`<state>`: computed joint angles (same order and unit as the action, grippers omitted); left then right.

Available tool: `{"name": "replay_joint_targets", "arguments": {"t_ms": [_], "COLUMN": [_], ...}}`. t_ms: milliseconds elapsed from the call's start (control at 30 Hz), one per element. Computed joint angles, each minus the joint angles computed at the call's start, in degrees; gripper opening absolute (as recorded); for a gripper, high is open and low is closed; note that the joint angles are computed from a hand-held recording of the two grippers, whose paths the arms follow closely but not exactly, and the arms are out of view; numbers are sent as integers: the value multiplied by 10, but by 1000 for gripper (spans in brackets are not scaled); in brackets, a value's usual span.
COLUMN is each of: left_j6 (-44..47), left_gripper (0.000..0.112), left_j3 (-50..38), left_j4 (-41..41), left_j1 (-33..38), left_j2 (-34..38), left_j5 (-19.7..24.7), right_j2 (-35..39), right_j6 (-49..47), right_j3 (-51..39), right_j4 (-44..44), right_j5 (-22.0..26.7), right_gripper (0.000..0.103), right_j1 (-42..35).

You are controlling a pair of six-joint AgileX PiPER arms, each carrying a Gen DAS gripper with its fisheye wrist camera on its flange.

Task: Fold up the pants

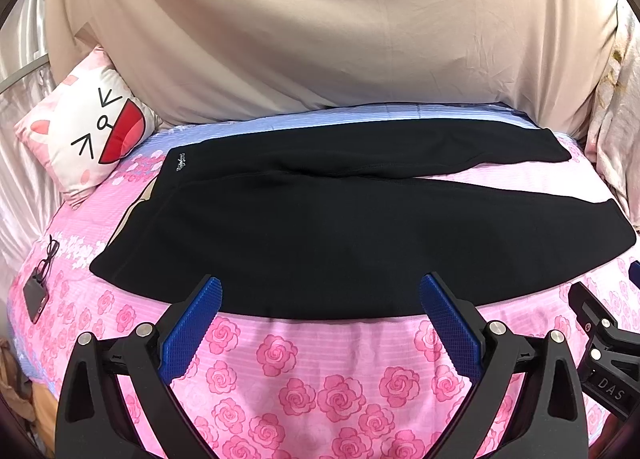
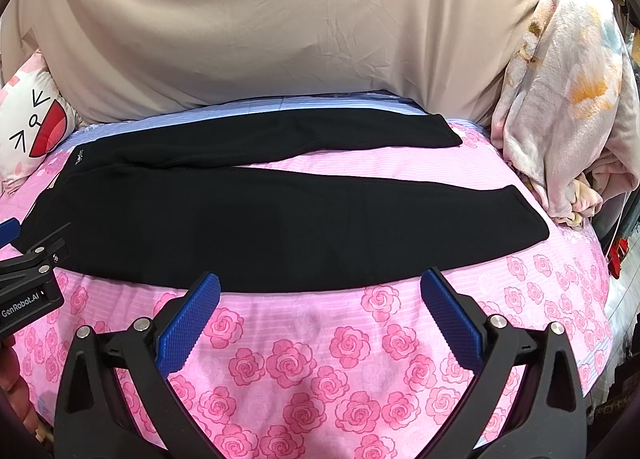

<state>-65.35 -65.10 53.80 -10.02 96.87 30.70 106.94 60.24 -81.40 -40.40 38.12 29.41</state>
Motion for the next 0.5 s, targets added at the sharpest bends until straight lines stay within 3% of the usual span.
{"name": "replay_joint_targets", "arguments": {"t_ms": [500], "left_j6": [11], "left_gripper": [98], "left_j3": [-2], "left_j4": [-9], "left_j1": [3], "left_j2": [3], "left_j5": [-2], "right_j2": [5], "right_j6": [-3], "right_j3": [-5], "right_j4": [4], "right_j5": [3], "right_gripper": [98], "right_j1": [1]}}
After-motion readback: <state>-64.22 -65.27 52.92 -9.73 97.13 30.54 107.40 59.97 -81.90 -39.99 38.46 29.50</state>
